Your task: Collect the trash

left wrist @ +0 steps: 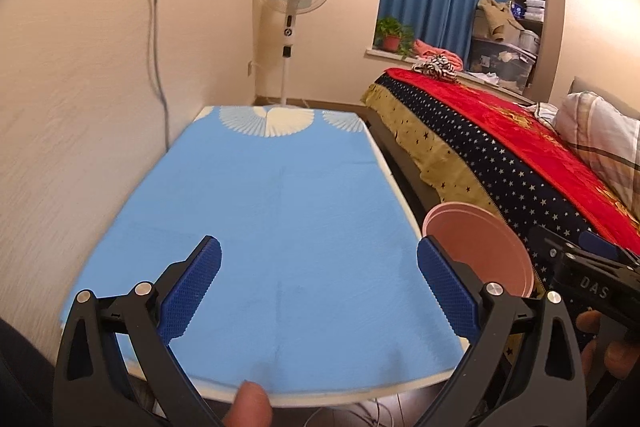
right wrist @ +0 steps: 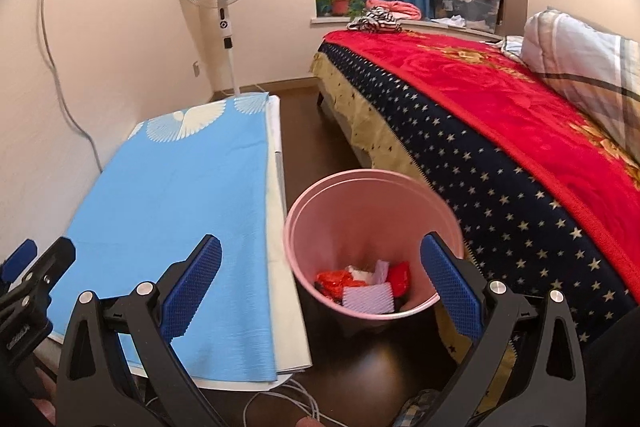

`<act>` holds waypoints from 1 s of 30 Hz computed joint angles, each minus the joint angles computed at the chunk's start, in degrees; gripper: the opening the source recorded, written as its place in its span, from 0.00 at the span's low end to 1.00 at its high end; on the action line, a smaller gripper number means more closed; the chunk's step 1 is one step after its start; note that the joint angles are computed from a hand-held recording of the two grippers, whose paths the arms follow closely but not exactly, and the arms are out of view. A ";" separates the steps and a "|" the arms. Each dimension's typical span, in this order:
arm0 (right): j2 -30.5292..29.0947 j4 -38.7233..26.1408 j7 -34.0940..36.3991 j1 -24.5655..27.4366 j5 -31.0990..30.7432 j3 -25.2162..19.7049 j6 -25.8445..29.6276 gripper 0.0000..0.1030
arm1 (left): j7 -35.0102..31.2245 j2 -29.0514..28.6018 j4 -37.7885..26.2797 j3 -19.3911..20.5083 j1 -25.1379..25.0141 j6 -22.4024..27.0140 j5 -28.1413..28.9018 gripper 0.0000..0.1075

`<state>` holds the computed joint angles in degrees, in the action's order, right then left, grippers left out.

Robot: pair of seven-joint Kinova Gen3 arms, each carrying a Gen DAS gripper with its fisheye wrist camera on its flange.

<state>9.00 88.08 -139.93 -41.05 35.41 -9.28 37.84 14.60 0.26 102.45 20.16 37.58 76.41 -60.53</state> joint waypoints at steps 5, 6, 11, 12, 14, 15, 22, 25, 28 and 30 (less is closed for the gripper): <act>0.78 0.15 1.09 -1.36 0.26 -0.63 -0.29 0.95 | 1.43 -0.87 1.34 0.95 0.85 1.92 0.86 0.89; 0.92 0.14 0.87 -1.77 0.74 -0.50 -0.32 0.95 | 1.74 -0.85 1.61 1.09 0.87 2.13 0.81 0.89; 1.80 -0.12 -0.74 -4.23 4.35 -0.03 0.24 0.95 | 1.48 -0.13 2.04 0.08 -0.01 1.13 2.78 0.89; 2.14 -0.38 -0.64 -4.59 4.74 -0.04 0.62 0.95 | 1.25 -0.13 2.16 -0.24 -0.32 0.53 3.41 0.89; 2.62 -0.76 -0.26 -4.90 4.48 -0.04 0.98 0.95 | 1.60 -0.03 2.57 -0.57 -0.73 -0.21 3.73 0.89; 2.89 -0.95 -0.34 -5.11 4.58 0.11 1.20 0.95 | 2.06 -0.08 2.90 -0.71 -0.92 -0.63 3.66 0.89; 3.83 -1.65 -0.57 -5.63 4.56 1.02 1.17 0.95 | 4.65 0.10 4.16 -0.32 -0.71 -0.99 0.74 0.89; 3.97 -1.65 -0.50 -5.83 4.73 1.22 1.00 0.95 | 4.85 0.39 4.12 -0.41 -0.53 -0.59 0.55 0.89; 4.09 -1.67 -0.29 -5.85 4.52 1.34 0.74 0.95 | 4.88 0.39 4.17 -0.67 -0.63 -0.79 0.75 0.89; 4.16 -1.76 -0.38 -6.01 4.61 1.47 0.88 0.95 | 5.05 0.68 4.07 -0.66 -0.50 -0.43 0.57 0.89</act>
